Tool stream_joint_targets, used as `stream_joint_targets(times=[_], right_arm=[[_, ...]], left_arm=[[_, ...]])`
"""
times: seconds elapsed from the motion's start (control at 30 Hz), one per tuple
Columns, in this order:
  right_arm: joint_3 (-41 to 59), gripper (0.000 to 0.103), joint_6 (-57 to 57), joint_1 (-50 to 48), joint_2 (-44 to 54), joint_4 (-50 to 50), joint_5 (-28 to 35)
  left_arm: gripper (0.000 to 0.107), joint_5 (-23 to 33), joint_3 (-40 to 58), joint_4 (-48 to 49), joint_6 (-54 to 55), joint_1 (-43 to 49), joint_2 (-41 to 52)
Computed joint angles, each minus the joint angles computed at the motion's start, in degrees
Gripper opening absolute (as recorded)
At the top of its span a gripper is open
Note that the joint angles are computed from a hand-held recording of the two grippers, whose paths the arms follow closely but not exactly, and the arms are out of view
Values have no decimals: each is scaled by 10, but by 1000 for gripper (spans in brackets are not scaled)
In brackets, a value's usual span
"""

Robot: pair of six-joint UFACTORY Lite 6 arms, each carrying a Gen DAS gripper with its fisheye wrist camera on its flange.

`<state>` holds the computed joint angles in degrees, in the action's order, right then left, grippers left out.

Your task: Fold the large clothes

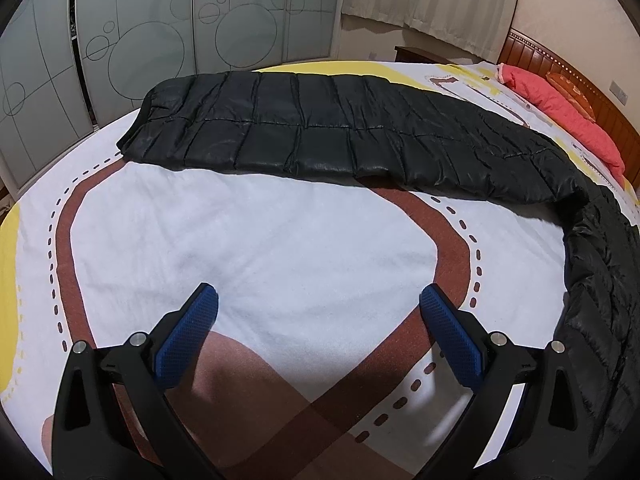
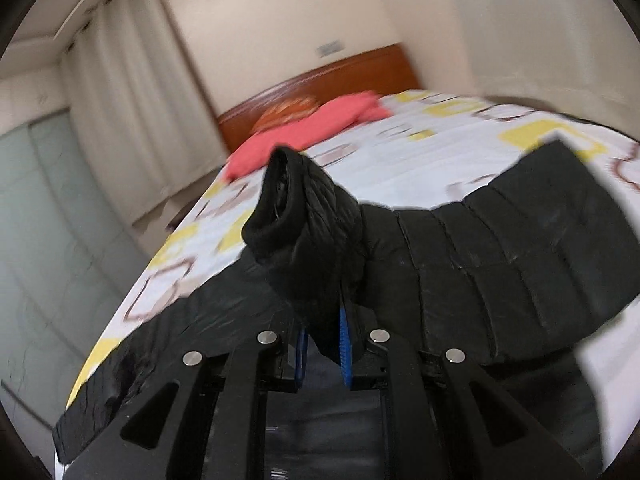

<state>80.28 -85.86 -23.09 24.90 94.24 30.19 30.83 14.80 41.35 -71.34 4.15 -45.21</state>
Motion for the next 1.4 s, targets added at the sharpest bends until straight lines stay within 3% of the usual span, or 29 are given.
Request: stream_joint_targets(times=[0.43,0.6,0.67,0.73,0.77,0.9,1.0,1.07,1.13,1.27,1.33,1.4], right_arm=[[154,13,178,229,128,-169,-105],[238,17,407,276,197,-402,-111],[265,30,447,284,223,-455,-89],[240,77,402,284,201,-411,-76],[209,79,345,280,179,-355,-81],[82,78,156,220,66,-183,-39],[46,78,128,130,19,-177,-19],[65,74,154,73,25,-219,-23],[122,56,231,14,65,-312,-54],[293,56,432,-64,205,-518,-46],[350,56,492,-77,266,-592,-41],[379,56,481,-79,320,-604,-38]], left_arm=[[101,-2,-5,20,-23,-6,-3],[101,-2,-5,21,-24,-6,-2],[101,1,-6,21,-25,-9,-4],[101,0,-6,19,-20,-6,-5],[101,0,-6,18,-20,-6,-6],[101,2,-6,21,-24,-9,-5],[101,2,-7,22,-26,-9,-6],[101,2,-7,23,-26,-9,-5],[101,1,-7,23,-25,-8,-5],[101,4,-5,30,-35,-13,0],[101,3,-3,36,-42,-15,6],[101,1,-2,38,-41,-12,11]])
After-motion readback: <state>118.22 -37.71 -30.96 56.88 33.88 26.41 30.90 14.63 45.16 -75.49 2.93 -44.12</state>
